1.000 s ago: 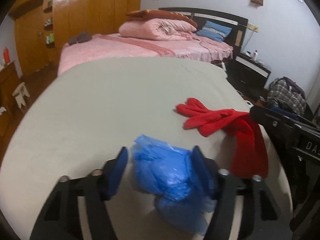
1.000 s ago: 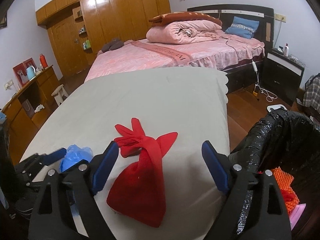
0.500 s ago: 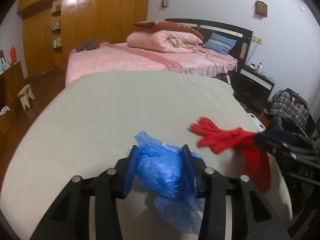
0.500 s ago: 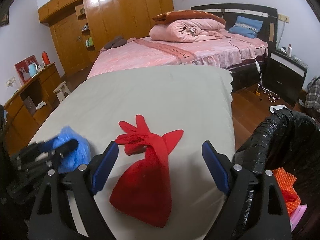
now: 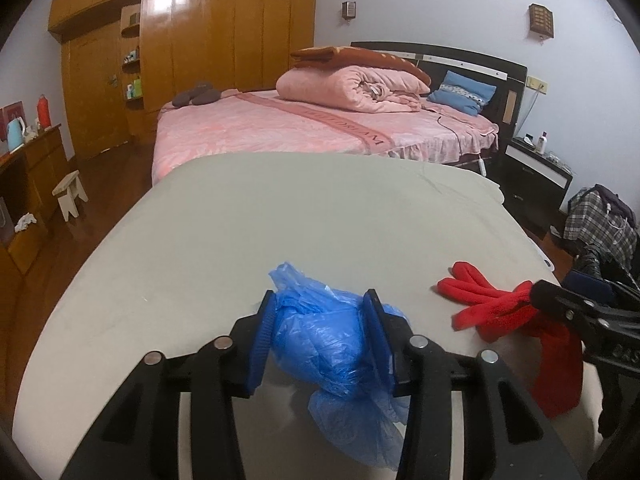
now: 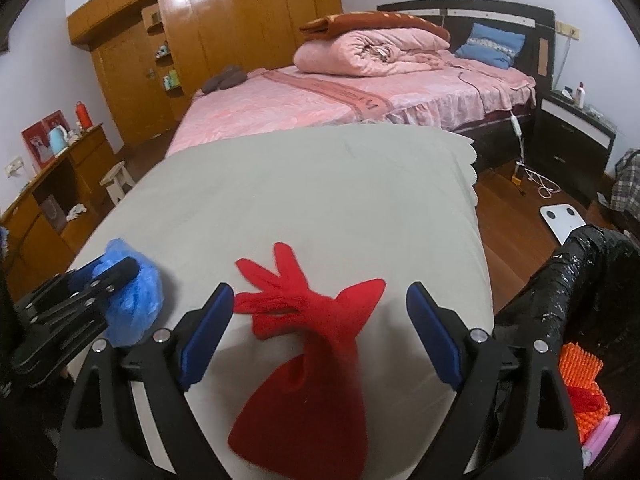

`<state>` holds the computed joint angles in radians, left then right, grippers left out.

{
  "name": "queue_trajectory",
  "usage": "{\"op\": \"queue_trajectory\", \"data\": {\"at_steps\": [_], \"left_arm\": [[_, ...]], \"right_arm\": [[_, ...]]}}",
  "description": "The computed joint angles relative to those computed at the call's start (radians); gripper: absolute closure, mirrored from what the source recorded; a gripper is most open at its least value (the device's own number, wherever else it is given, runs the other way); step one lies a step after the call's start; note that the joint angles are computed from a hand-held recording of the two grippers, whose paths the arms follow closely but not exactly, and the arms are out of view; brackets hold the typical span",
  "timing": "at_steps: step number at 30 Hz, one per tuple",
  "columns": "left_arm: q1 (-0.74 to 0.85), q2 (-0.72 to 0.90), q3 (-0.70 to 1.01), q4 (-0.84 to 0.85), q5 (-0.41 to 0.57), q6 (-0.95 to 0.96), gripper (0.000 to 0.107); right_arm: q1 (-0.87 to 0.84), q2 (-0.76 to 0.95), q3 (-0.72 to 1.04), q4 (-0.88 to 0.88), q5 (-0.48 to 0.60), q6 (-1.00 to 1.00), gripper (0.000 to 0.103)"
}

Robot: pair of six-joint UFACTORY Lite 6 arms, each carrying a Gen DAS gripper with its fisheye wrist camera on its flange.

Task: Collect trash
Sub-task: 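Close the right tool on the red glove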

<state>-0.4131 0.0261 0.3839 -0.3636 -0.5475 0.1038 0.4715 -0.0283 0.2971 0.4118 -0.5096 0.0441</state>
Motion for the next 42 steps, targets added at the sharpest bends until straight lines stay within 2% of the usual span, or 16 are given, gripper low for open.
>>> {"op": "queue_trajectory", "data": {"at_steps": [6,14,20,23,27,31,35,37,39,42], "left_arm": [[0.006,0.012,0.006,0.016,0.005,-0.01,0.063],[0.006,0.019,0.009,0.021,0.007,-0.014,0.063],[-0.004,0.023,0.012,0.009,0.004,0.002,0.063],[-0.004,0.018,0.006,0.009,-0.003,0.001,0.062],[-0.009,-0.002,-0.015,0.006,-0.005,-0.004,0.062],[-0.01,-0.016,-0.033,0.006,-0.007,-0.016,0.062],[-0.005,-0.014,-0.032,0.01,-0.005,-0.02,0.062],[-0.004,-0.012,-0.03,0.012,-0.004,-0.02,0.062],[-0.007,-0.016,-0.033,0.006,-0.007,-0.018,0.062],[0.0,-0.007,-0.027,0.018,-0.009,-0.03,0.062]], "right_arm": [[-0.026,0.099,0.071,0.022,0.011,-0.028,0.018],[-0.007,0.176,0.093,0.041,0.038,-0.056,0.03],[0.03,0.124,0.016,0.089,0.036,-0.093,0.032],[0.012,0.057,-0.048,-0.02,0.031,-0.002,0.032],[0.061,-0.038,-0.106,0.02,0.068,-0.027,0.032],[0.131,-0.071,-0.141,0.062,0.085,-0.024,0.043],[0.202,-0.079,-0.156,0.19,0.071,-0.11,0.057],[0.192,-0.088,-0.163,0.165,0.076,-0.085,0.078],[0.181,-0.096,-0.167,0.14,0.085,-0.073,0.092],[0.151,-0.158,-0.184,0.111,0.103,-0.071,0.095]]}}
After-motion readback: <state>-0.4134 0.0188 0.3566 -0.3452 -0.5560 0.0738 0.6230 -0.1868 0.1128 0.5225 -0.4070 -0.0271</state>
